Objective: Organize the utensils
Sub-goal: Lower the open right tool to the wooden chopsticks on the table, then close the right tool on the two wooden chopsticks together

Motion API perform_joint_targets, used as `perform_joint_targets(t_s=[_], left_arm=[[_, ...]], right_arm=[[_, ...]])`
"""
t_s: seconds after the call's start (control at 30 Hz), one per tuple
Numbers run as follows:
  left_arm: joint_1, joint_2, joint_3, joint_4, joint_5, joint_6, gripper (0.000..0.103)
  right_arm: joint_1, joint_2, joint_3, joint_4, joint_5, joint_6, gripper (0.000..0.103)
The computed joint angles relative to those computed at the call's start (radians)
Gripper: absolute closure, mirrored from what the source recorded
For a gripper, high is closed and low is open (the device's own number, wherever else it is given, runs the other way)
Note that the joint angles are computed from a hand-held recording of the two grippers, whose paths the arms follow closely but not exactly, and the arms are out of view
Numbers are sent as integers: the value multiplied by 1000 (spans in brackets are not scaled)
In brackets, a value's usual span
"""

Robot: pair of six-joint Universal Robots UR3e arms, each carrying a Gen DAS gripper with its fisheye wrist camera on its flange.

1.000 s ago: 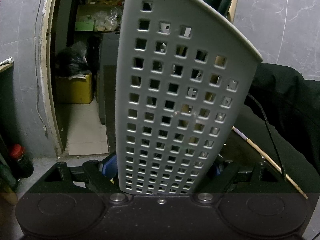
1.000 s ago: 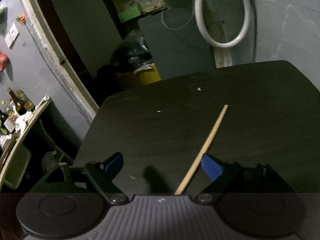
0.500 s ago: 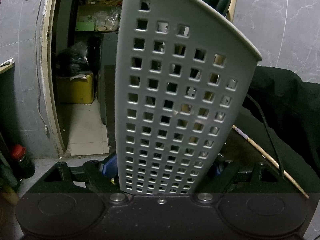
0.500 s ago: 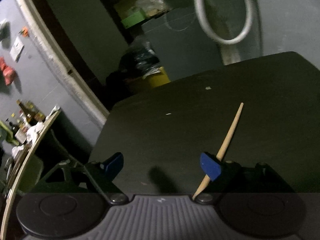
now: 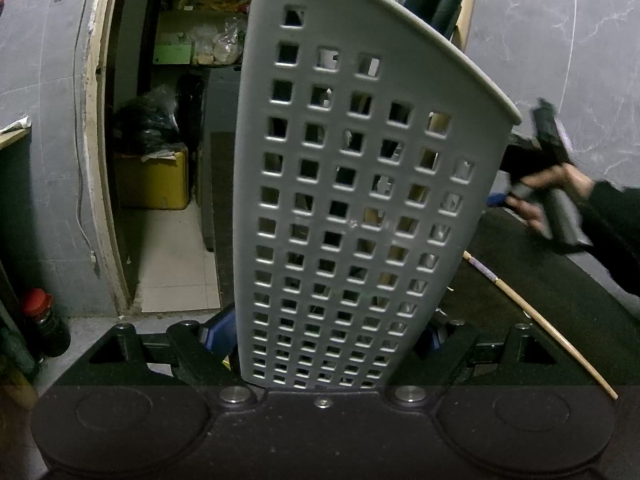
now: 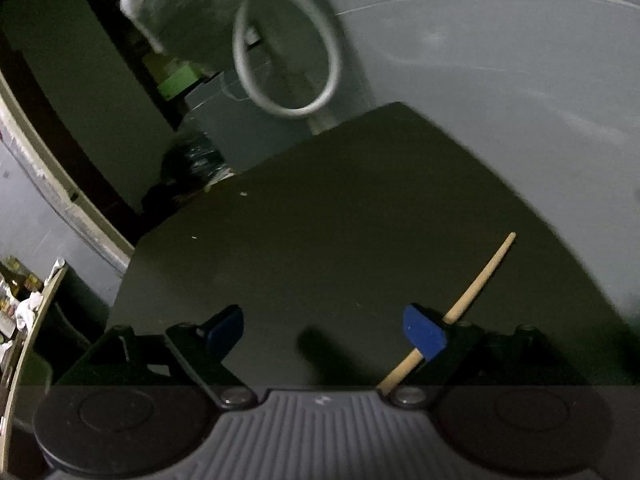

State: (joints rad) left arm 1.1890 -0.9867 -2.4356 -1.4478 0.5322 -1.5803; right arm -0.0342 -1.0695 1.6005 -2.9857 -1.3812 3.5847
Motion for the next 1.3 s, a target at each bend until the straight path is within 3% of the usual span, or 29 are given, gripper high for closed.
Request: perform_joint_targets(t_s=[0.3,0.5,0.63,0.77,1.07,1.23,1.3], left_arm=[[9,-6,7,-13,-1,6,17],[10,21,-6,-19,-2,6,17],[6,14,0,-23,-1,5,17],[9,10,1,-24,-3,10,17],[12,3,3,-26,-2,15,17],[11,-1,5,-28,-3,16,17],[11,-1,5,-28,-3,16,17]], right_arm=[[-68,-361,564,-198,61,-11,12],[-58,-548,727,-199,50,-34,12],[20,-637,794,-238,-97,-82,11],[95,-658,783,-153,-245,-103,11],[107,-618,795,-160,-283,-63,14],[44,-791,889,-78,-164,-72,16],[73,-782,885,-81,-190,-78,17]])
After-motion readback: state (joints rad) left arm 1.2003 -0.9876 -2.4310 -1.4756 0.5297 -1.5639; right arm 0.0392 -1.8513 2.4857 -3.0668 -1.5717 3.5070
